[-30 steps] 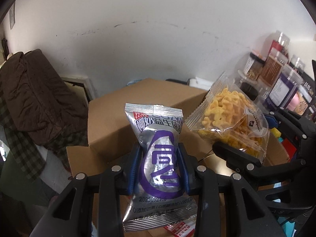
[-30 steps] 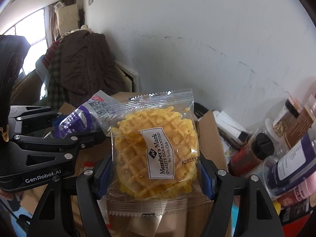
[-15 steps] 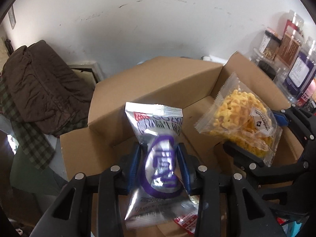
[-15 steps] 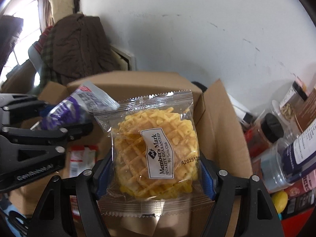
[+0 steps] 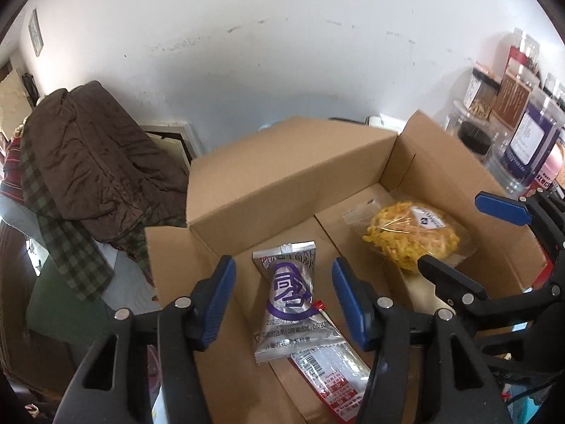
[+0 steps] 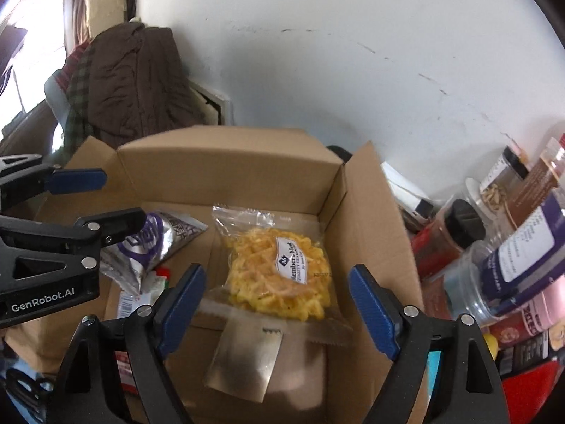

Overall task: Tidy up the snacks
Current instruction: 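Lower the silver-purple bag with the left tool into the box while the right tool lowers the waffle, then open both tools and withdraw them from the box back over the snacks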

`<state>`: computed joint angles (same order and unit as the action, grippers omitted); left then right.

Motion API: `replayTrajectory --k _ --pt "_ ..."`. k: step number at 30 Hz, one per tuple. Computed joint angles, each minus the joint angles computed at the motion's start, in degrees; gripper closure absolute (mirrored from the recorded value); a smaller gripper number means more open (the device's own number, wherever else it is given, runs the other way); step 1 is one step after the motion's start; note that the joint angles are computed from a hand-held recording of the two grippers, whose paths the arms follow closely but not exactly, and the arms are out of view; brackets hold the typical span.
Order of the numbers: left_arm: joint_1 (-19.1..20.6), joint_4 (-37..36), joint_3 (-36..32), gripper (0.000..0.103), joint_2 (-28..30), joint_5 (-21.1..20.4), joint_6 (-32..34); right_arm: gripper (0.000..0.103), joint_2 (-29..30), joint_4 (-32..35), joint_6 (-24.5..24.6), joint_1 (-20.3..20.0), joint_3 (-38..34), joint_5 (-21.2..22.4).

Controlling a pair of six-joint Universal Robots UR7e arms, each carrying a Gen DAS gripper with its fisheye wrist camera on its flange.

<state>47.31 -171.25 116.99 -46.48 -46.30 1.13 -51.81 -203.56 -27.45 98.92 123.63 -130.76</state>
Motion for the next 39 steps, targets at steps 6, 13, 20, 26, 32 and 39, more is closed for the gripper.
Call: replayTrajectory --k 6,13,20,26,32,39 --pt "-2.3 -1.6 2.4 0.047 -2.6 0.1 -1.0 0.019 -2.2 -3.0 -1.2 2.1 2.2 -1.0" --pt "-6.1 -3.8 6.9 0.047 -7.3 0.7 -1.9 0.019 -5.4 -6.3 -1.6 5.9 5.0 -2.4" --pt "-11.4 -5.3 12.0 0.047 -12.9 1.9 -3.2 0.019 -8.3 -9.6 -1.7 10.4 7.7 -4.6" --pt "-16.3 -5.3 16.3 0.047 -17.4 2.3 -5.3 0.019 -11.5 -12.0 -0.7 14.5 11.2 -7.5" --pt "-21.8 -3.7 21.4 0.047 -22.5 2.5 -9.1 0.019 -14.3 -13.7 1.4 18.9 14.6 -11.4" --pt "-27.2 -1.3 26.3 0.037 -27.7 1.7 -13.2 0.016 -17.0 -15.0 5.6 24.5 19.1 -16.6"
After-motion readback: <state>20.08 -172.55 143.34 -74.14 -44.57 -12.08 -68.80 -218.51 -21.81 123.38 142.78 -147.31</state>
